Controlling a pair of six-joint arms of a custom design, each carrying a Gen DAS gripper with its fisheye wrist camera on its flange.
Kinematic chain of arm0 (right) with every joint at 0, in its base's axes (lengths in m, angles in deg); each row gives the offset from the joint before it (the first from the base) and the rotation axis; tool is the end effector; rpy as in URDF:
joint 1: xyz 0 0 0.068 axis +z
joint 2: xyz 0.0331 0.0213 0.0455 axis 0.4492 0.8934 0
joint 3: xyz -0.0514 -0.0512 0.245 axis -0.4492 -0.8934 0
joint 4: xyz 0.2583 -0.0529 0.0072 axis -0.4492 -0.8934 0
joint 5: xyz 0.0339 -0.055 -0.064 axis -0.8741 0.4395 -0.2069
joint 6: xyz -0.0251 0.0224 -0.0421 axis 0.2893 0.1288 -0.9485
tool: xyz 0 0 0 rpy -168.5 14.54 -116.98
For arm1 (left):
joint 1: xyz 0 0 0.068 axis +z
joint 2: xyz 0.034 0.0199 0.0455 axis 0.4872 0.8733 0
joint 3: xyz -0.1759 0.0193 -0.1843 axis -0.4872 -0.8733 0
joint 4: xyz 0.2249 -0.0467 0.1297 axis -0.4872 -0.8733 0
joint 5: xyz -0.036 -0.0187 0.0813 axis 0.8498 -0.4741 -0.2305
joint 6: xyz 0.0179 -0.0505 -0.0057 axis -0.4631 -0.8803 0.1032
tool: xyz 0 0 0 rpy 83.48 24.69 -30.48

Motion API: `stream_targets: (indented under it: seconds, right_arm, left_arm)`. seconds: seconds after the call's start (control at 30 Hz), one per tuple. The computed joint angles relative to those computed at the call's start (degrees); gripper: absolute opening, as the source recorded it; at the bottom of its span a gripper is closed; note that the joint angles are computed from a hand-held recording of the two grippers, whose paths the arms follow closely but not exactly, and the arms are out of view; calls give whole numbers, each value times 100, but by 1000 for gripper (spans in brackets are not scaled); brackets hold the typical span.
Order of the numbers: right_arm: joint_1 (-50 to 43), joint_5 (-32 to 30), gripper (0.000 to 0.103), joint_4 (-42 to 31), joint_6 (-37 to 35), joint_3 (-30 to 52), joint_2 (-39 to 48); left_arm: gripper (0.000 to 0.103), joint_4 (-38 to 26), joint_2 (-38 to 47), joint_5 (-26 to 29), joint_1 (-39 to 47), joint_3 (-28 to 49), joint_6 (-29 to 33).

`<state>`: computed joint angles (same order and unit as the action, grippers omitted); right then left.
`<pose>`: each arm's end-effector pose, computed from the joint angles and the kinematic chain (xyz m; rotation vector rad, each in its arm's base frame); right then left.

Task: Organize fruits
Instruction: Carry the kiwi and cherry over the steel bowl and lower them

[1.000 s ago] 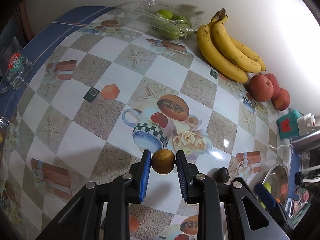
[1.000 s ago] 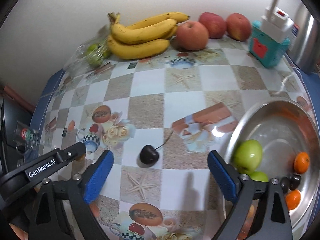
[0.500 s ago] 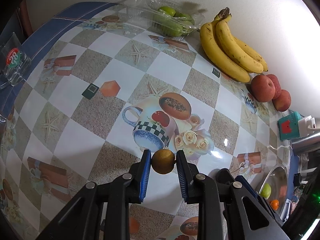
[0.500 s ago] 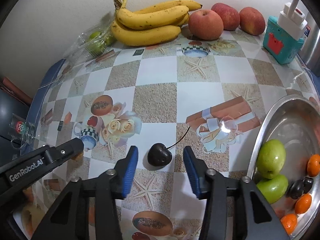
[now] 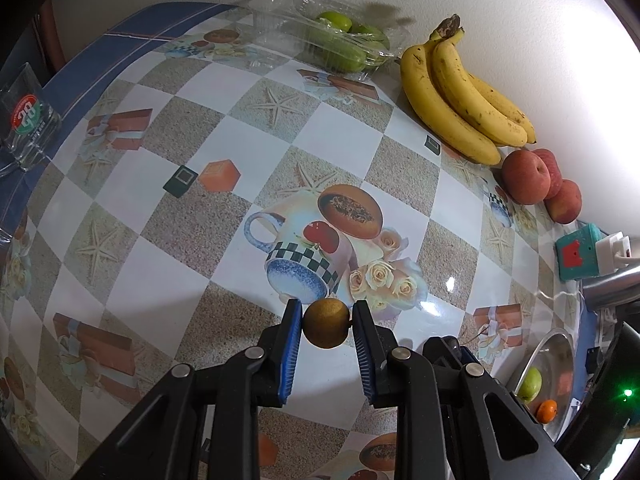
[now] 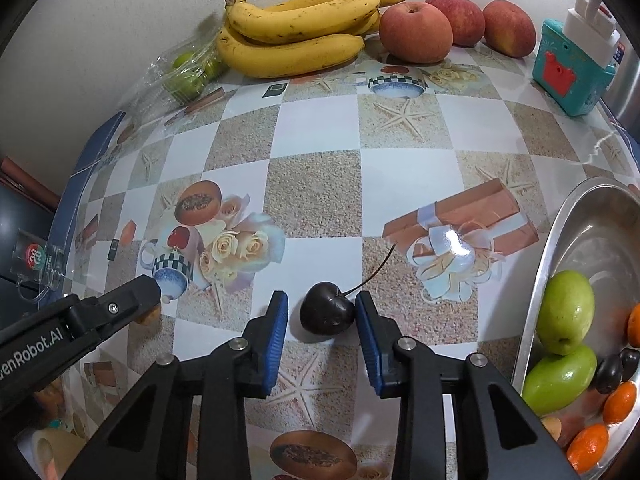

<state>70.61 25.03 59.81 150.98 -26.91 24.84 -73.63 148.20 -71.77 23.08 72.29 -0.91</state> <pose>0.2227 0.2051 0.0477 0.5351 2.7236 0.2417 0.2703 -0.0363 0.0711 -0.1105 2.8561 -0.3690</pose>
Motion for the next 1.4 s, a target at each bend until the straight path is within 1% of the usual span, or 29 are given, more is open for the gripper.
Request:
stream_targets:
  seconds: [0.07,0.2,0.5,0.73,0.87,1.1,1.4]
  right_arm:
    - [-4,30,30,-35,40,15,10]
    - [-23,19,28,-13,55,-11,-11]
    - [-29,-40,27,47,91,-108,-104]
    - [7,-78,27,40,157,-224,-366]
    - [35,-3,27,-120,200,-309,-681]
    - [124,215,27,-620,346,-426,-1309]
    - [366,541,27,-1434,566,-485,-1920]
  left_arm:
    - [28,2,-3,-13,-5,-1,-6]
    - [28,0,-17,-30,-17,-8,-11]
    - [28,-16,-55,-39,-12,-12,-5]
    - [28,-57,-179,-37,-28,-23,31]
    - [28,-102,-305,-39,-12,-37,53]
    - [28,-183,-574,2,-46,-113,98]
    - [28,-245,-925,39,-138,-272,105]
